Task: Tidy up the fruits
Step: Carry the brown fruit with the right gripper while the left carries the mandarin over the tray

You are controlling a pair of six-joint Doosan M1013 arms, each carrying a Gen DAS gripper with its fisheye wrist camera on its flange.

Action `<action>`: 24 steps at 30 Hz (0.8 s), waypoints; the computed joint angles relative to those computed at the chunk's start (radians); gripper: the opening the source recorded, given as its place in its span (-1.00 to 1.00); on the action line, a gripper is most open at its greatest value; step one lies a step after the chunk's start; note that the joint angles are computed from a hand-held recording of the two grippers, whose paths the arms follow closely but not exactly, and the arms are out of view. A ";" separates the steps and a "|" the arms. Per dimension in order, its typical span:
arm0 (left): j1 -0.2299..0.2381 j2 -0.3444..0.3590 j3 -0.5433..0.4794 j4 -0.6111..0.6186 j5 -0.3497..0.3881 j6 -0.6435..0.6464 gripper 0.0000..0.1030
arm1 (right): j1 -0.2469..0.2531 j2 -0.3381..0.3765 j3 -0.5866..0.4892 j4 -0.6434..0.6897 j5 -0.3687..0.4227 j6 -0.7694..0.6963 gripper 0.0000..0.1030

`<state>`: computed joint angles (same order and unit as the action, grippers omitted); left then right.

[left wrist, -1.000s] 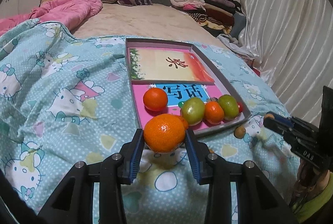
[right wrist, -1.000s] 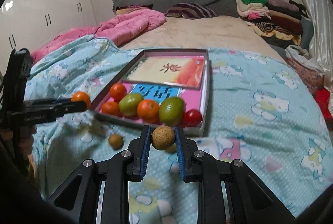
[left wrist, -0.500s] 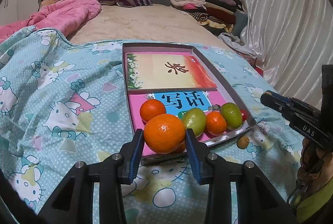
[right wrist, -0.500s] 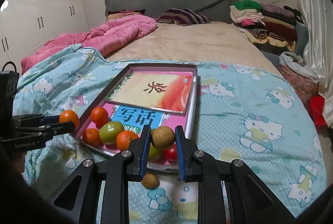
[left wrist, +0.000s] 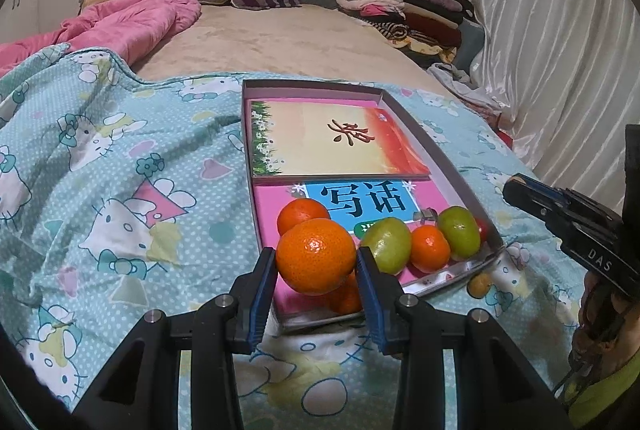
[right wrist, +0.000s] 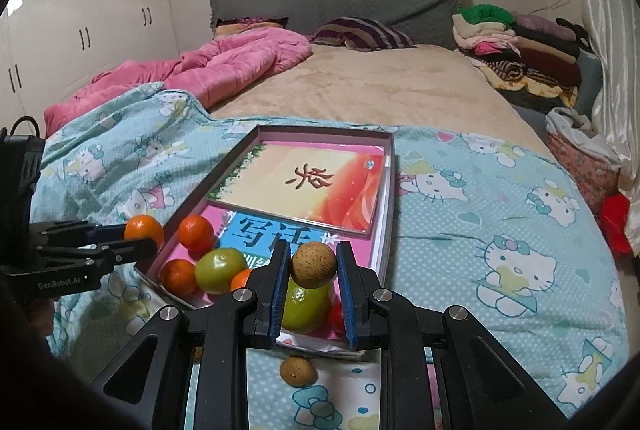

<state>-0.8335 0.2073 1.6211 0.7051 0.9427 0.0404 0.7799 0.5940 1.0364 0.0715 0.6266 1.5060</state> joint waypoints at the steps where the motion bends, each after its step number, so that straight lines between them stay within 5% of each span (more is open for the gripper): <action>1: 0.001 0.002 -0.001 -0.001 -0.001 0.003 -0.22 | -0.001 0.000 0.001 0.003 0.002 0.000 -0.54; 24: 0.017 0.017 0.010 0.036 -0.016 -0.018 -0.22 | -0.004 0.002 0.038 -0.021 0.030 0.007 -0.54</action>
